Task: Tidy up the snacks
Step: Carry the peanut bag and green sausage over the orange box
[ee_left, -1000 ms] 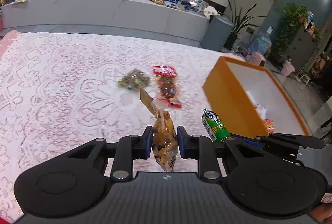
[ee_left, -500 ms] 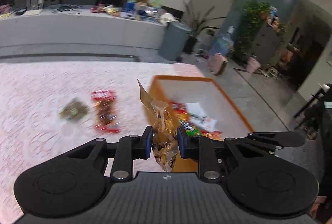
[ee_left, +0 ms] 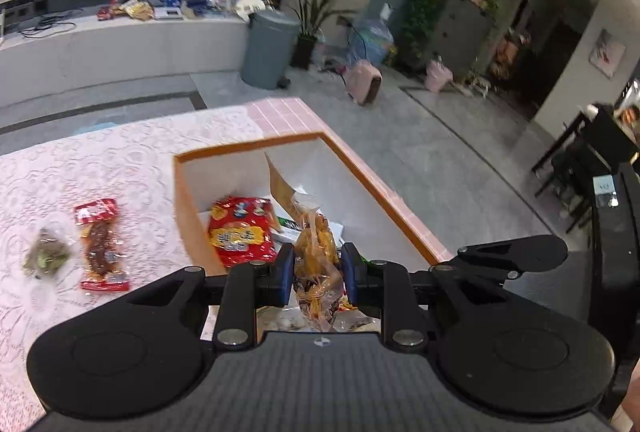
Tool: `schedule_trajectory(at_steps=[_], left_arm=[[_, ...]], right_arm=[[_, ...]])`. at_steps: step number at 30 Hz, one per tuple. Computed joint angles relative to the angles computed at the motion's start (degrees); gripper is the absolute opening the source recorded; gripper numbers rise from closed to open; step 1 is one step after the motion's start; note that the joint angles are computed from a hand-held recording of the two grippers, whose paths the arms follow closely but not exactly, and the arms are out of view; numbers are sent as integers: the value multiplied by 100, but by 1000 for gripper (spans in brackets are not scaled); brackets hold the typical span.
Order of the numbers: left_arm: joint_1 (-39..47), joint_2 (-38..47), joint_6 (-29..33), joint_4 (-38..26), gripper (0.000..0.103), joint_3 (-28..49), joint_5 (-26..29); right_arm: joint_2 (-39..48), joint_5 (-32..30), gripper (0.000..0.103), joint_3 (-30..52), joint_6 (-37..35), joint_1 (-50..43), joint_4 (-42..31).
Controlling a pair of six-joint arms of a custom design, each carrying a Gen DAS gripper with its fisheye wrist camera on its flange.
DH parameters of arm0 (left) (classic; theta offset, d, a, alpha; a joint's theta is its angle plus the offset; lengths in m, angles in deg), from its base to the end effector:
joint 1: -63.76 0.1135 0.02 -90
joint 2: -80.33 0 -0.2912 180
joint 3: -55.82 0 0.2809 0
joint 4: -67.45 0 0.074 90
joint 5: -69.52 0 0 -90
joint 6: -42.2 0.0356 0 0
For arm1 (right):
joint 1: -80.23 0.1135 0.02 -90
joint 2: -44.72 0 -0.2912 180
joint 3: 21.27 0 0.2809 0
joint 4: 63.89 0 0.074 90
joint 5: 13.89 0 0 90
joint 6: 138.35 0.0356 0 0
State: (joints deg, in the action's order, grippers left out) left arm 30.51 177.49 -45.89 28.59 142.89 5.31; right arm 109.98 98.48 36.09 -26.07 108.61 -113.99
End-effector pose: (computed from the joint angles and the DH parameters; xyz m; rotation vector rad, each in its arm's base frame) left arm 0.3281 -0.2336 0.2732 0.9428 2.2785 -0.7900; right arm 0.2115 0.0988 0.2487 0.0084 2.4774 -0.1386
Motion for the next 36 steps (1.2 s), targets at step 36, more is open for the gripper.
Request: schedule_trajectory(at_steps=[36], left_arm=[[-968,2210,1072,-1449,28,1702,-1394]], right_arm=[[1374,-1690,20,-581,-1677,-1816,979]])
